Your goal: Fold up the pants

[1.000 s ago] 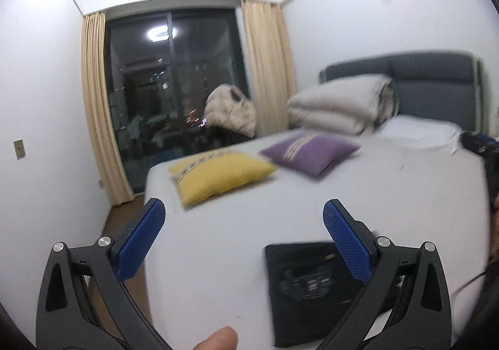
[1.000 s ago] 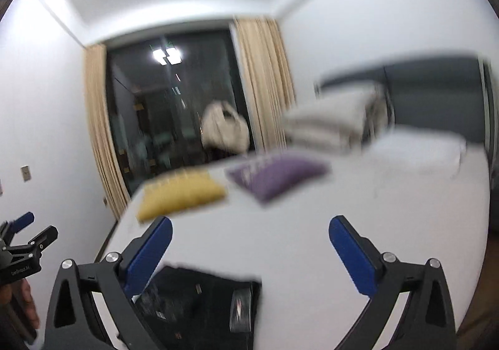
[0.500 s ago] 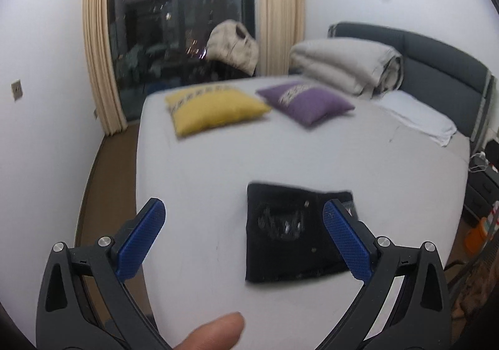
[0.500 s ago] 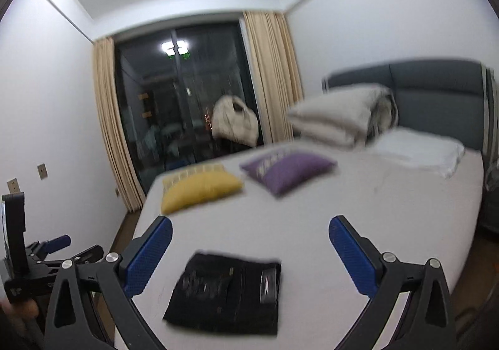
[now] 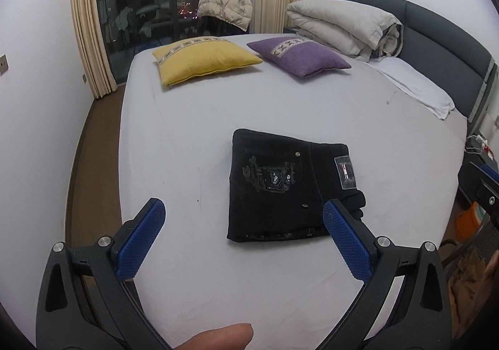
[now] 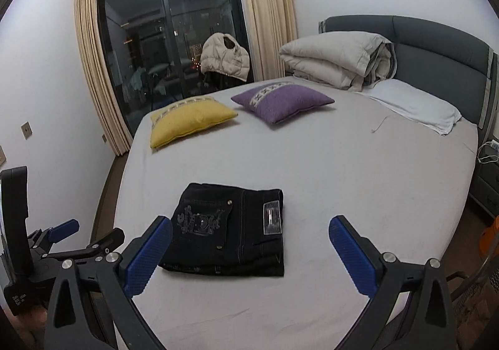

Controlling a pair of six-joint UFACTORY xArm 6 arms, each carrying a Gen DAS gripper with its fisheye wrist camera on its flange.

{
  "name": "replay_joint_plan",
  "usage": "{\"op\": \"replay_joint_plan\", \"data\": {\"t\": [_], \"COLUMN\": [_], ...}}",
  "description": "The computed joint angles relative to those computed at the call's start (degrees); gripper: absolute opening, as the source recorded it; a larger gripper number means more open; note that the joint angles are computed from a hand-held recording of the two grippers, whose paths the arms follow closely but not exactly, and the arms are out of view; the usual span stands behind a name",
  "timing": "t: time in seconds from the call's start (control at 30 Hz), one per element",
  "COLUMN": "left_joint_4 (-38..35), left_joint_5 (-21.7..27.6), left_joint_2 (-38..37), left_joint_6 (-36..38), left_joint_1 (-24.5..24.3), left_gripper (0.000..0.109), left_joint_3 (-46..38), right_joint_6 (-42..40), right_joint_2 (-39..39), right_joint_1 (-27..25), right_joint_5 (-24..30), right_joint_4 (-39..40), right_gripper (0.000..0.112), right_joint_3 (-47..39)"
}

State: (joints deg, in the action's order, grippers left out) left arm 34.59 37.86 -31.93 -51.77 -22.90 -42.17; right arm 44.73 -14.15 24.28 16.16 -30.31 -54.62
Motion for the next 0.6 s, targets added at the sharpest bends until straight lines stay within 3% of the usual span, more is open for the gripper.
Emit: {"op": "replay_joint_plan", "data": {"t": [0.6], "left_joint_4": [-2.74], "left_joint_5": [-2.12], "left_joint_2": [4.27], "left_joint_6": [1.40], "left_joint_1": [2.22], "left_gripper": [0.103], "left_joint_3": [-0.30], "right_joint_6": [-3.70], "right_joint_2": [2.27], "right_joint_1": [1.15], "right_joint_5": [2.07], "right_joint_4": [4.26], "right_gripper": [0.103], "right_joint_3": [-1.11]}}
